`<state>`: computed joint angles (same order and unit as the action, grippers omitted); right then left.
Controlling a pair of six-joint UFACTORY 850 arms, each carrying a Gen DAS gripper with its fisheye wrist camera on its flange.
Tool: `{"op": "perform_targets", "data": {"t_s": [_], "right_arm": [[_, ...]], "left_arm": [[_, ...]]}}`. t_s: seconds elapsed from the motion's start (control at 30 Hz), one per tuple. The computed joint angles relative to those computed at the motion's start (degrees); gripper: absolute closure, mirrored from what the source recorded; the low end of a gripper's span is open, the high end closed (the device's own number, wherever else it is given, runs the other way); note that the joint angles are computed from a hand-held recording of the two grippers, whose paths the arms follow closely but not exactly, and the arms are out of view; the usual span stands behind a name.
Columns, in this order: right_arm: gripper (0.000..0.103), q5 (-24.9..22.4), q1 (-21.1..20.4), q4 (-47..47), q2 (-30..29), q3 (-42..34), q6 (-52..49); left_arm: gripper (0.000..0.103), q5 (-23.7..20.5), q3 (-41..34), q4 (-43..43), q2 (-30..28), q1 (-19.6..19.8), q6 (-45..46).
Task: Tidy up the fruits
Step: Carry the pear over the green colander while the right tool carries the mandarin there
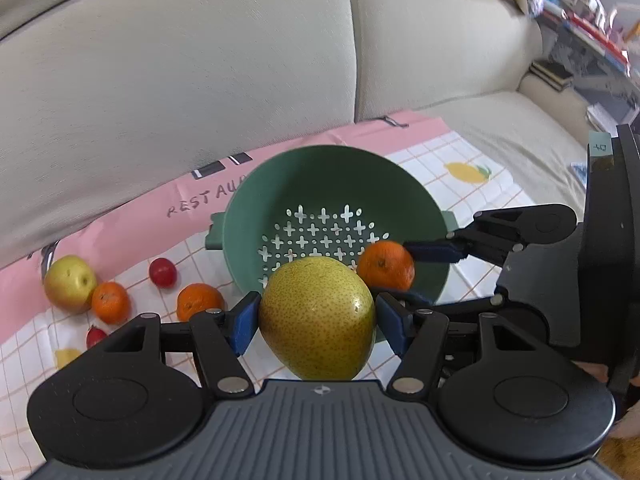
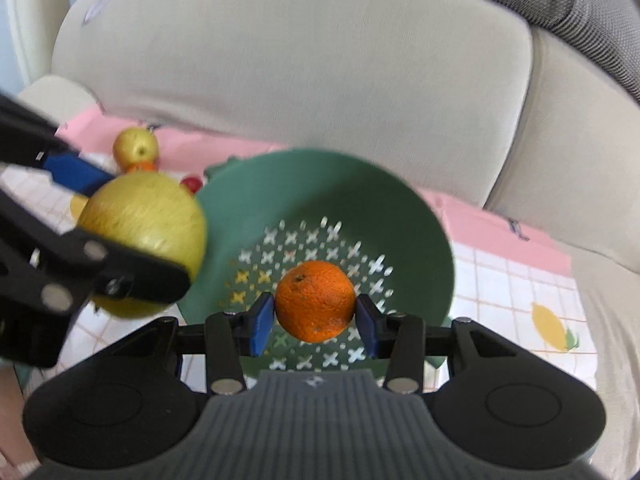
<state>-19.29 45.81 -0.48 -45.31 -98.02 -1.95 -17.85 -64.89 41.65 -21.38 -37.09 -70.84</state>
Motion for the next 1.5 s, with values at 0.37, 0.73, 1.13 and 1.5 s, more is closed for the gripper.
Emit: {"op": "perform_targets", "data": {"t_s": [0.37, 0.73, 1.13, 1.5], "right_arm": [[0.061, -11.22, -1.89, 19.57, -1.47, -2.23, -14.78], [0.061, -14.63, -2.69, 16.60, -5.40, -8.61, -14.81], [0.061, -23.84, -3.44, 16.25, -12.29, -18.77, -19.45], [0.061, -25.37, -2.96, 14.55, -15.37, -21.64, -19.27]], "left_arm": [[0.032, 2.24, -2.17, -15.74, -2.13, 1.97, 18.14], [0.031, -1.59, -8.66, -35.43, -8.17, 3.73, 39.47], [0.031, -11.16, -15.29, -35.43, -13.64, 4.03, 41.29], [0.031, -15.12, -17.80, -36.43, -16.22, 4.13, 43.41]]}}
